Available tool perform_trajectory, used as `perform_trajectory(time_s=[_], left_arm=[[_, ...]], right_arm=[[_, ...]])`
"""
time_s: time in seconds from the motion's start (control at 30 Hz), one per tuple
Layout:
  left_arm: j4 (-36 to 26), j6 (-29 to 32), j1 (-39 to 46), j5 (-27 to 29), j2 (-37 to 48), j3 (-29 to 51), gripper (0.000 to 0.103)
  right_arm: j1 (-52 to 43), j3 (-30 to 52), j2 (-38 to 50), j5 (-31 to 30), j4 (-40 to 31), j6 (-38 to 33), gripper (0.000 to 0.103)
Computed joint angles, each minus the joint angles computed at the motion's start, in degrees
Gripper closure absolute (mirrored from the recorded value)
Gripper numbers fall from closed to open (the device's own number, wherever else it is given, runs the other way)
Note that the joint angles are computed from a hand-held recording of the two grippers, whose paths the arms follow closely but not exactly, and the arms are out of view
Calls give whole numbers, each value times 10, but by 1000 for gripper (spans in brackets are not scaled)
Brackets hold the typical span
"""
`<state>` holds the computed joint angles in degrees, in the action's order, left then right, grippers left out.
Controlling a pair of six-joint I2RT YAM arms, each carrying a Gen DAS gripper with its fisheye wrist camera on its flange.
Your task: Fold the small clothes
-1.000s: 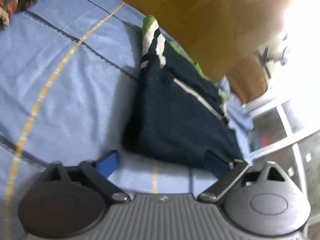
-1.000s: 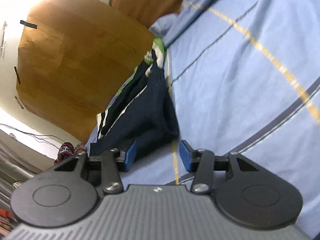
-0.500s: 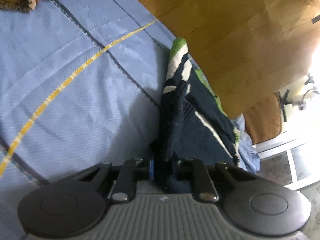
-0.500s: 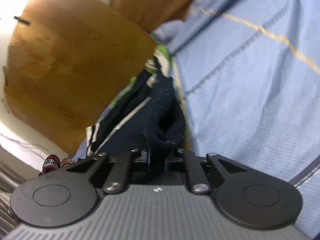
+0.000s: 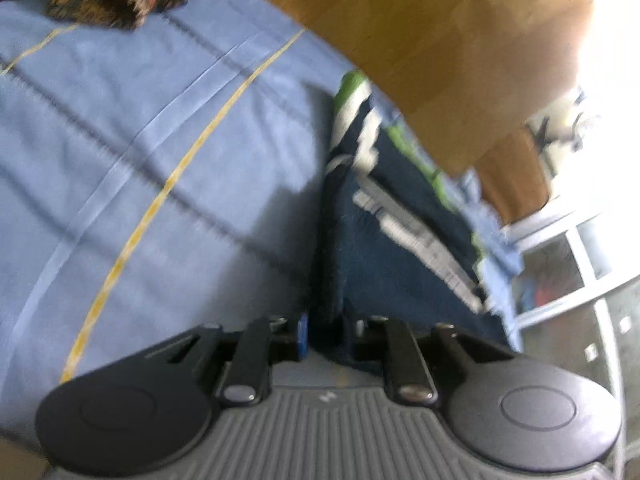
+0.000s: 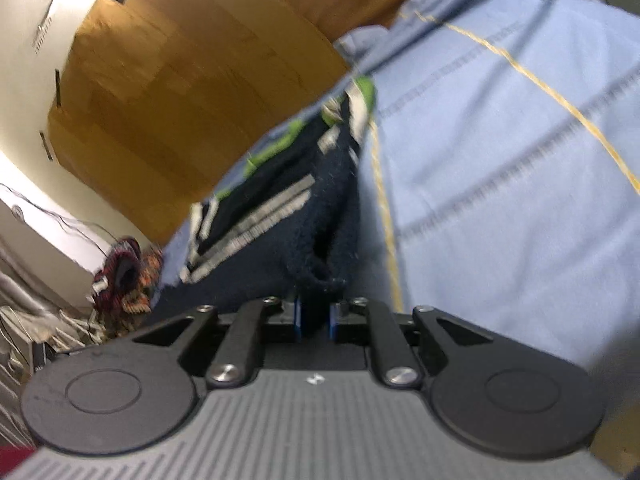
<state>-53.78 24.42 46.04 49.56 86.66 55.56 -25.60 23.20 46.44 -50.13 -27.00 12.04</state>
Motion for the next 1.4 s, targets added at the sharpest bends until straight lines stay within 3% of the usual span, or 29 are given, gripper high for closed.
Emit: perform_trajectory(time_s=[0.03, 0.07, 0.17, 0.23, 0.3, 0.37, 0.43, 0.5, 0.7, 0.87, 0.9, 0.97, 1.0, 1.03, 1.1, 1.17, 1.4], left_arm=[[-3, 13, 6, -14, 3, 5, 79], [-8, 24, 15, -17, 5, 12, 79], [-1, 32, 58, 0, 7, 58, 78], [67, -21, 45, -11, -11, 79, 78], [121, -62, 5, -34, -17, 105, 75], [163, -81, -53, -56, -7, 137, 63], [213, -93, -138, -91, 20, 173, 53], [217, -104, -218, -135, 75, 236, 52], [157, -148, -381, -248, 335, 531, 52], [122, -142, -434, -295, 480, 694, 32], [90, -137, -441, -303, 519, 749, 33], [70, -135, -447, -313, 557, 789, 45], [97, -131, -450, -323, 549, 765, 54], [109, -122, -451, -325, 543, 750, 77], [119, -136, -448, -320, 531, 732, 92], [135, -137, -445, -315, 509, 701, 93], [269, -125, -433, -290, 283, 422, 93]], right_arm=[[-14, 0, 5, 4, -11, -14, 76], [-38, 9, 23, 0, -23, -35, 61], [-98, 32, 32, 11, -8, -39, 59], [-120, 70, 60, 2, 11, -53, 59], [-61, 102, 87, 35, 73, -29, 59], [28, 142, 142, 87, 143, -11, 59], [106, 210, 242, 120, 194, -12, 59], [167, 308, 361, 136, 211, -13, 59], [259, 650, 663, 186, 108, -35, 58], [292, 908, 845, 203, -32, -67, 45], [296, 947, 871, 207, -58, -77, 41], [305, 1011, 914, 224, -100, -98, 40], [307, 1020, 922, 231, -105, -107, 40], [308, 1014, 925, 231, -87, -110, 42], [313, 1023, 929, 233, -93, -129, 86], [317, 954, 890, 246, -42, -128, 88], [317, 699, 678, 241, 96, -135, 89]])
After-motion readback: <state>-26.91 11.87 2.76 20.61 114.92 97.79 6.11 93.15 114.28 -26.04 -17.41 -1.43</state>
